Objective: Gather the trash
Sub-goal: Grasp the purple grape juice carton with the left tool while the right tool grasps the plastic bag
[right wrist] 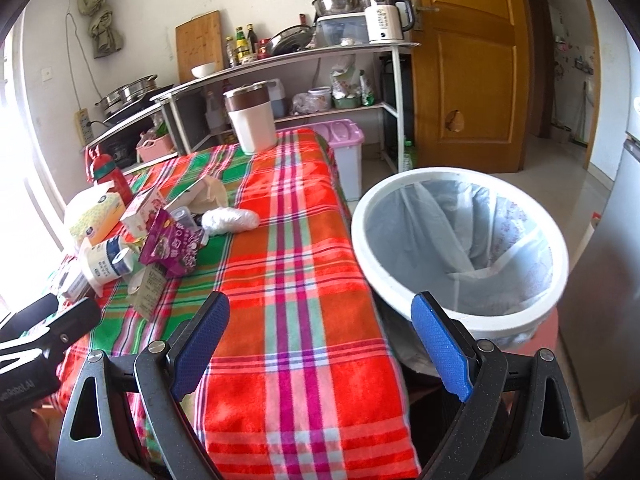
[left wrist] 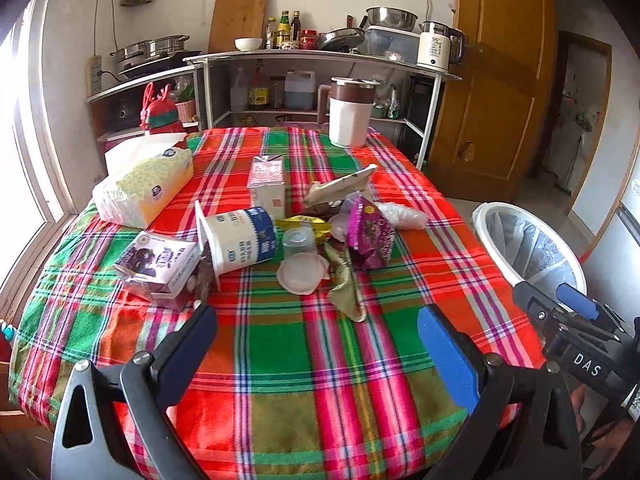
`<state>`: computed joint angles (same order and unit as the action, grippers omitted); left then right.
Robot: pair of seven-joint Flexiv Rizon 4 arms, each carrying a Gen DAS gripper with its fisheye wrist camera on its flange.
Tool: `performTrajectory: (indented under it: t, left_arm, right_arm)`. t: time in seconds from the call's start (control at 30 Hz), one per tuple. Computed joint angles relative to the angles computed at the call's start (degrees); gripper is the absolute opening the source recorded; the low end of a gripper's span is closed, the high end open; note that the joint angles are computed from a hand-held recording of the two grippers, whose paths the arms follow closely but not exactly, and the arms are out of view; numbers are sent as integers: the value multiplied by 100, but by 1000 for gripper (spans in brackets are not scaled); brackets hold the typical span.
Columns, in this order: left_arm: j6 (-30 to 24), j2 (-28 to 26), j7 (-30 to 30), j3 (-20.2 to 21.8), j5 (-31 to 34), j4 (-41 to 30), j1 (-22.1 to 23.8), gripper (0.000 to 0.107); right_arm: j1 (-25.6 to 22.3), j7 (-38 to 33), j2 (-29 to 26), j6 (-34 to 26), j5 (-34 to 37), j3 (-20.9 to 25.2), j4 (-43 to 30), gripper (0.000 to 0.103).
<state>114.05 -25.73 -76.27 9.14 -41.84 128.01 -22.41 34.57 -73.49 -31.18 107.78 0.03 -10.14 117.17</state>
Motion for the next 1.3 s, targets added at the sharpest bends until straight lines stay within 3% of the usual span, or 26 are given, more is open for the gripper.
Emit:
performTrajectory:
  t: [0.17,0.23,0.37,0.57,0.7,0.77,0.83,1.07,1.13,1.2,1.3]
  left_arm:
    - [37,94,-268,-3,80,257,343,101]
    - [15,63,-271,125,-120,289,291,101]
    - [-50,164,-812,-243,520,473,1121,101]
    - [-145,116,-1157,-173,928,453,1475,101]
    - [-370,26,-1143,90,924,325,1383,101]
    - [-439,-23,-1132,174,969,258,1378,101]
    - [-518,-77,-1129,182,1068,176,1457,101]
    - [-826,-180,-1213,-375,1865,-91,2271,101]
    - [-997,-232,-1258,-341,2012,-218,2312,101]
    - [-1181,-344,-1283,99,2025,-399,1971,101]
    - [-1148,-306,-1279,-282,2178,-374,2420,101]
  right_arm:
    - [-1113,13,-173,-281,-750,1284,-284,92]
    - [-1056,1,-258,-279,-886,1269,-350,92]
    - [-888,40,-389,-306,-964,1060,-545,92]
    - [-942,-55,-670,-733,-1348,1032,-1131,92]
    - [-990,-87,-849,-1020,-1559,1030,-1490,92]
    - [-1128,-135,-956,-1151,-1663,1179,-1696,92]
    - [-1480,-319,-1123,-1420,-1830,1619,-2018,92]
    - [-2287,-1123,-1668,-2381,-1715,2917,-3028,92]
    - [-2285,-1409,-1740,-2510,-1677,2992,-3194,92]
    - [-2241,-1682,-1807,-2707,-1661,3012,-3364,92]
    - [-2207,-2004,-1947,-3051,-1531,3100,-3673,92]
